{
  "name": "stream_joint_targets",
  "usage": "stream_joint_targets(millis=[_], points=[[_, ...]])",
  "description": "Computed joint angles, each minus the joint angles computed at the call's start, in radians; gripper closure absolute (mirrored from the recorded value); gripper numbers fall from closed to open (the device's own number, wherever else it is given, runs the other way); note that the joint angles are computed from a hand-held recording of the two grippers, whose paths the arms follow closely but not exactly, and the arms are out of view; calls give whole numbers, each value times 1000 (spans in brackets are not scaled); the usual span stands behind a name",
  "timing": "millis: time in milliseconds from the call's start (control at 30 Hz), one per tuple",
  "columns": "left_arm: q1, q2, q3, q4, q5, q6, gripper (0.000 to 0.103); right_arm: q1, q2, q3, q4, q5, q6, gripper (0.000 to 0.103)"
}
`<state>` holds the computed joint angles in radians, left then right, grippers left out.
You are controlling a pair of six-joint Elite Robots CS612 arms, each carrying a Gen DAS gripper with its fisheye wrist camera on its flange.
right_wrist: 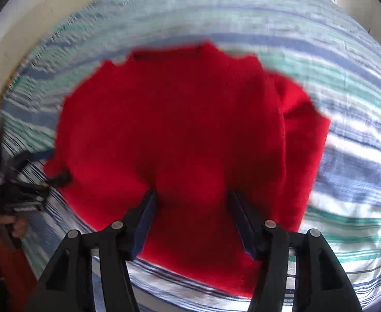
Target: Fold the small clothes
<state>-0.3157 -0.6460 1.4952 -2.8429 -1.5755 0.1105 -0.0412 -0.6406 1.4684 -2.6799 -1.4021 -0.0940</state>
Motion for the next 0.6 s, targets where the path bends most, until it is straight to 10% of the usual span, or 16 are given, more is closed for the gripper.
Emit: stream_joint_targets(millis=[200, 467, 600], points=[[56, -40, 16, -87, -181, -155, 9, -13, -69, 86, -160, 38, 16, 47], [61, 57, -160, 214, -71, -256, 16, -18, -53, 132, -130, 58, 16, 47], [80, 21, -129, 106, -98, -313, 16, -49, -91, 178, -181, 130, 115, 52]])
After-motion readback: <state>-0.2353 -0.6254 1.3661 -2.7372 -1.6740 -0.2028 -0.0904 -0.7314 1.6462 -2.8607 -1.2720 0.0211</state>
